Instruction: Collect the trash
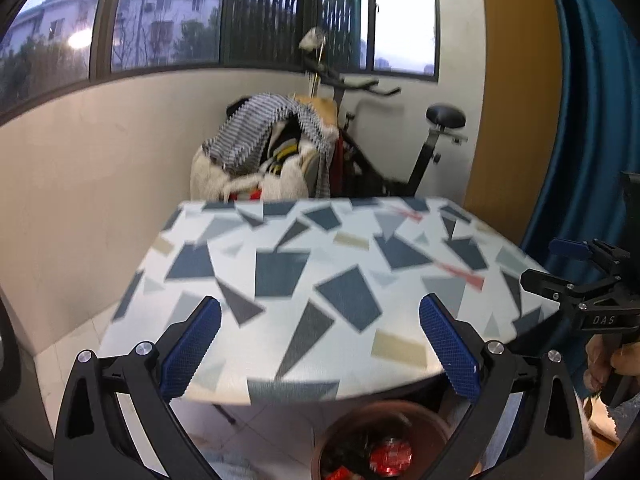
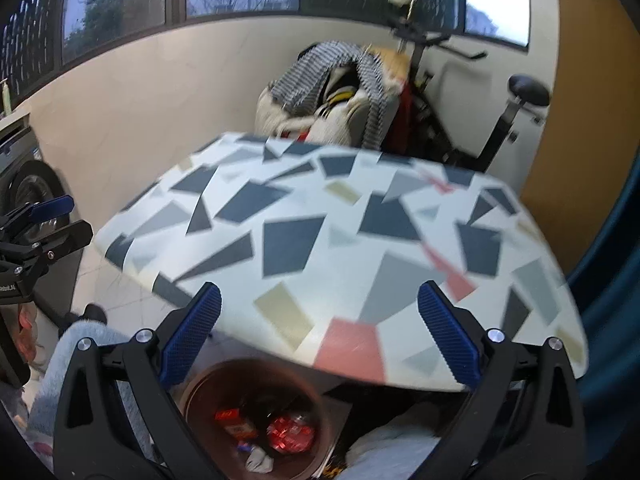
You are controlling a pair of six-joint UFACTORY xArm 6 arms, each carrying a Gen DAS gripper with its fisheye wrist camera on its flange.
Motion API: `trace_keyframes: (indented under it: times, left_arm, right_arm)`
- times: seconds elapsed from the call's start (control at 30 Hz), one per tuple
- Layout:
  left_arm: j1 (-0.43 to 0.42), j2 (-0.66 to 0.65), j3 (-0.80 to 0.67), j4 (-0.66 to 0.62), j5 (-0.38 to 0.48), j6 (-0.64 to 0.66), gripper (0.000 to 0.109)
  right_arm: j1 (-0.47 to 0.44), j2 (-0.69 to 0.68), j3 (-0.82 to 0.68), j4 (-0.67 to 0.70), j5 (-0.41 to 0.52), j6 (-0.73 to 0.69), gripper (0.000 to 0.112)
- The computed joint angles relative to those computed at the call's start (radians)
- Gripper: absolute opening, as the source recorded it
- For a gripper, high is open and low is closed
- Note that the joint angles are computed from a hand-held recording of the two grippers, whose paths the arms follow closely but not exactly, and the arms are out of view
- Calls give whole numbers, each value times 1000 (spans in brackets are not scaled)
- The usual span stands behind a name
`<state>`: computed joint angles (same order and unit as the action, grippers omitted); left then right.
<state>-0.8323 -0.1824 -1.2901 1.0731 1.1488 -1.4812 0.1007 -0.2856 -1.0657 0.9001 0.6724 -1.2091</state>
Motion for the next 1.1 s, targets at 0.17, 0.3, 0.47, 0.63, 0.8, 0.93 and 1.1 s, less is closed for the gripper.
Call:
trace_keyframes:
  times: [0.17, 0.3, 0.47, 0.63, 0.8, 0.93, 1.1]
  left_arm:
    - [-47, 36, -102, 101, 95, 16, 97]
    - [-78, 86, -194, 124, 186, 80, 97]
    - [-83, 112, -241, 108, 213, 114, 97]
    - [-77, 108, -242, 62, 202, 114, 97]
    - [-81, 123, -257, 32, 242, 110, 97]
    - [-79, 119, -251, 17, 245, 105, 97]
    - [-83, 124, -253, 19, 250, 112, 97]
  right_arm:
    - [-51, 23, -94, 59, 22, -18, 97]
    - [-89, 41, -157, 88, 70, -14, 97]
    - [-114, 80, -248, 77, 117, 19, 97]
    - [-125, 97, -293, 58, 143, 49, 97]
    - [-123, 71, -273, 50, 146, 63, 97]
    - [-127, 62, -267, 47, 154, 65, 97]
    - [-122, 44, -241, 42, 145, 67, 97]
